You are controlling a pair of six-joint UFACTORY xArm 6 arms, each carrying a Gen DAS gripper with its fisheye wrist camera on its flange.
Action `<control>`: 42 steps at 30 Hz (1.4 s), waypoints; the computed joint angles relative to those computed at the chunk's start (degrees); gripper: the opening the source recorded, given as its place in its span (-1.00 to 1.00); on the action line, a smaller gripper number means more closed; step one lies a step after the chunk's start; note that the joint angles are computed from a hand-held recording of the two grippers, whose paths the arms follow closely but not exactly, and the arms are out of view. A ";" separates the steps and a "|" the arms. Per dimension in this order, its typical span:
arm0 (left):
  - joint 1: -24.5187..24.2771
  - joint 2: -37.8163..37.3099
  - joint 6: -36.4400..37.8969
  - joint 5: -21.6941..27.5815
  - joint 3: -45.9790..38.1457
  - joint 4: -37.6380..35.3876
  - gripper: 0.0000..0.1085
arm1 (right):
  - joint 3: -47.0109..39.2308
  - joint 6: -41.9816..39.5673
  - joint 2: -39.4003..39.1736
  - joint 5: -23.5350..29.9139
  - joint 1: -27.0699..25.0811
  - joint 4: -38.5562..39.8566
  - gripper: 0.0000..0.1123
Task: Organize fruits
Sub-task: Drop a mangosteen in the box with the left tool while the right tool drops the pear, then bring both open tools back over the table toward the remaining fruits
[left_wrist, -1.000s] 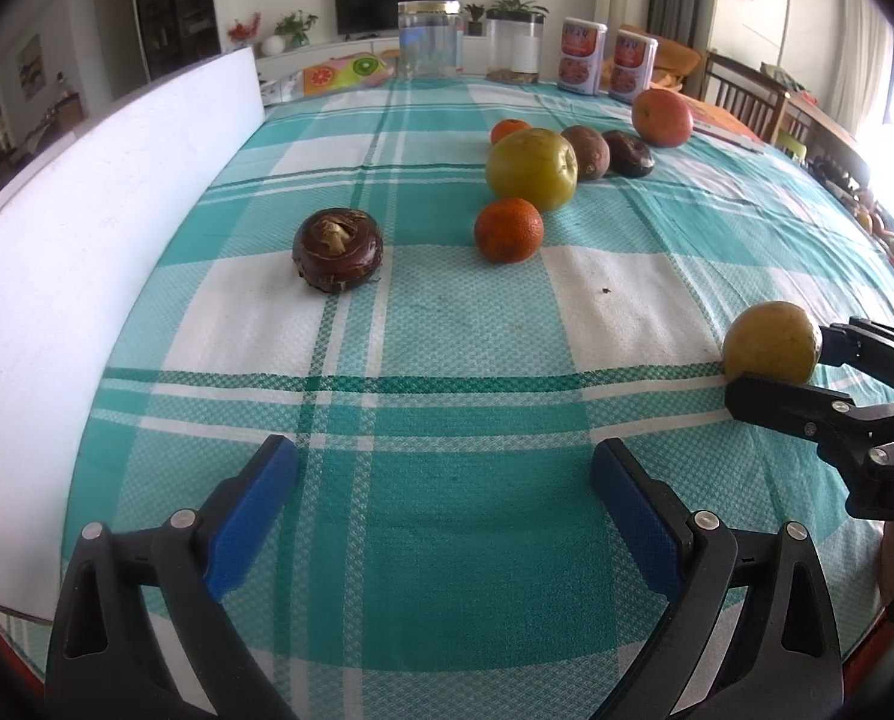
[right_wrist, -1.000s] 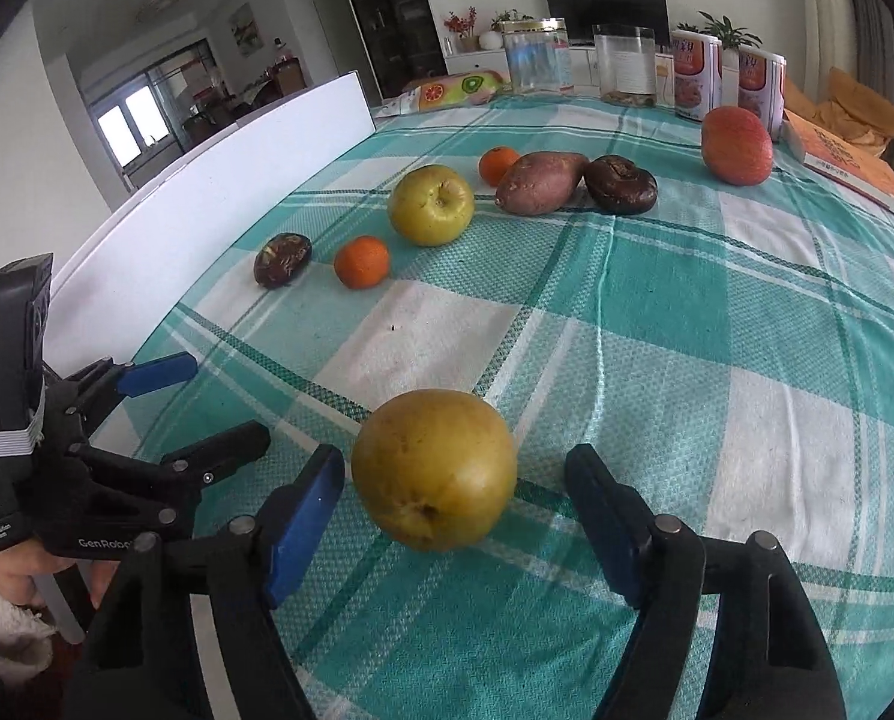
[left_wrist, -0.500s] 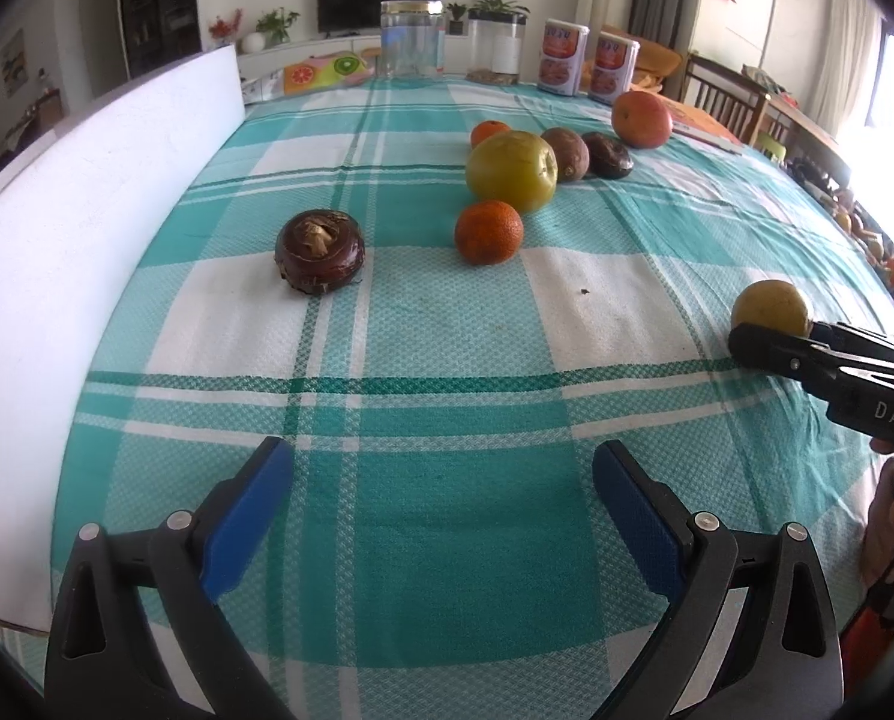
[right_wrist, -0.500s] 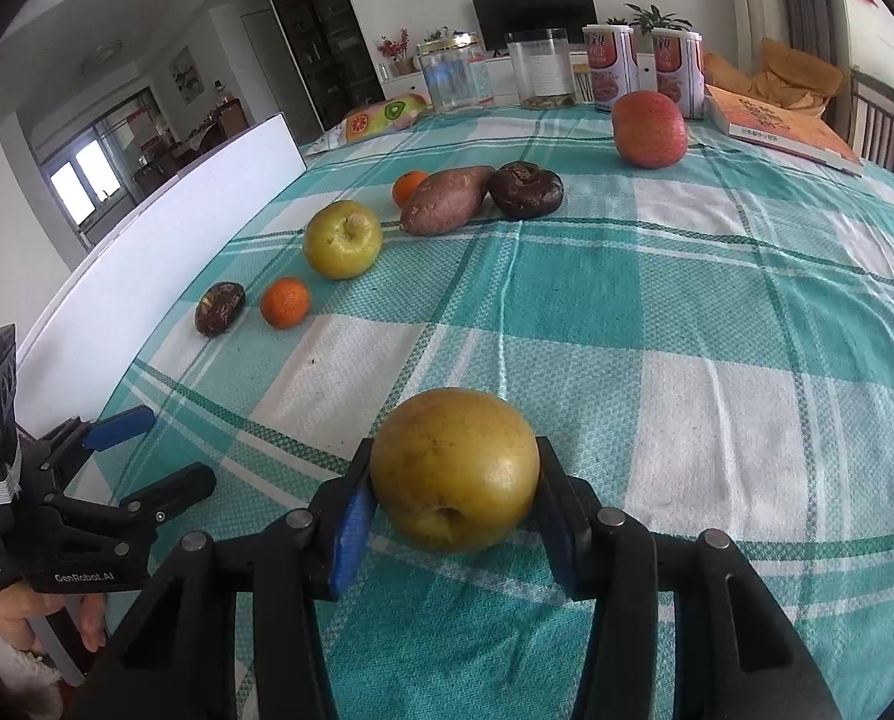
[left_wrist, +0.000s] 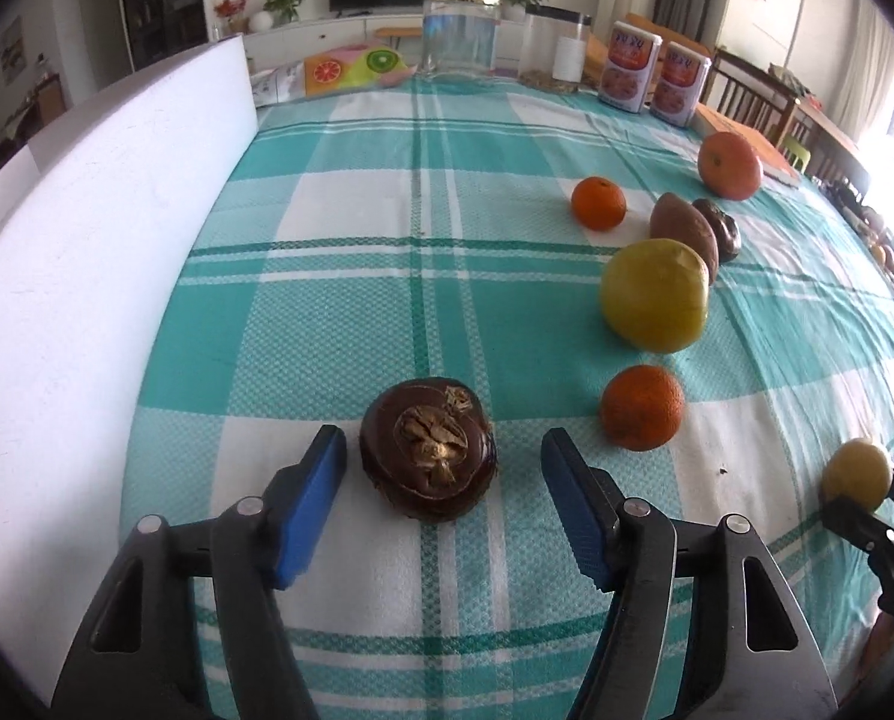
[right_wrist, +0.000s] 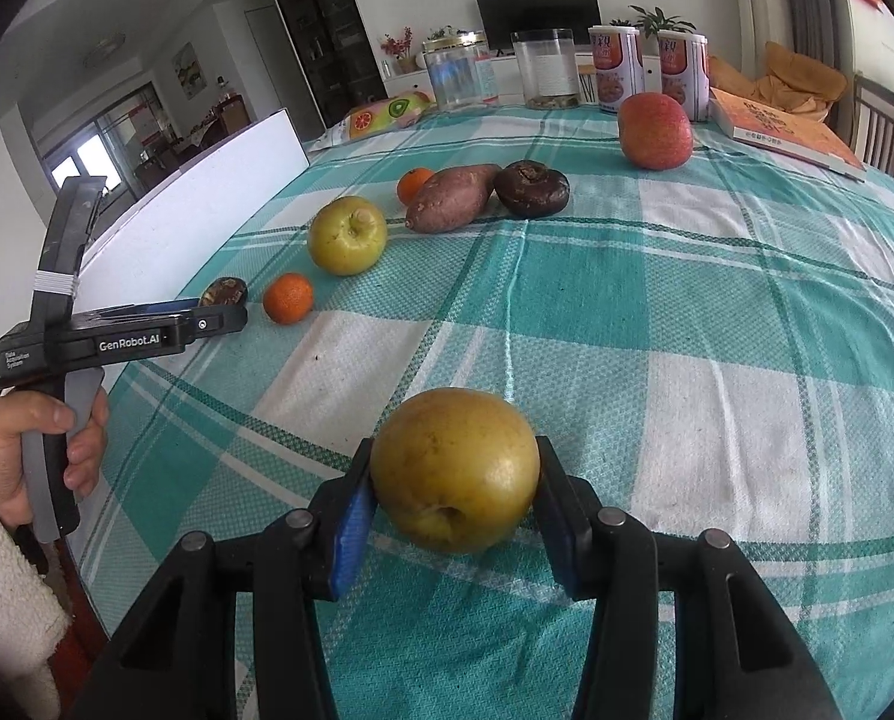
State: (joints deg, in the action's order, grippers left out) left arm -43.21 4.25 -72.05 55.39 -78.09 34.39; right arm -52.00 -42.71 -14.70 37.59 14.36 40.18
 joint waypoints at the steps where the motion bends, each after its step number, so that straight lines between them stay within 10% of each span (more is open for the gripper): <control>1: -0.14 0.47 -0.34 1.24 -0.71 0.44 -0.19 | 0.01 -0.01 -0.02 0.04 0.01 0.09 -0.13; 9: -4.92 -11.58 -7.92 -3.85 7.29 -3.03 -0.19 | -2.36 1.66 1.01 5.55 -2.12 2.27 -0.13; 15: -10.20 -24.95 -13.04 9.49 7.84 5.63 -0.19 | -15.56 5.87 6.50 21.34 1.69 8.20 -0.14; 20: -4.14 -31.79 -12.44 21.92 11.84 5.89 -0.19 | -31.76 7.93 14.31 25.10 14.14 9.88 -0.14; 30: 4.73 -35.86 -10.00 23.34 20.10 -6.65 -0.14 | -75.64 22.52 45.41 30.75 31.40 -10.17 -0.13; 34: 3.24 -35.17 -9.79 24.90 18.94 -5.86 0.22 | -89.35 29.32 55.10 37.06 31.42 -12.51 -0.06; 42: -3.91 -29.48 -12.62 24.83 13.72 8.25 0.59 | -59.54 20.77 34.72 19.00 24.76 -3.65 0.66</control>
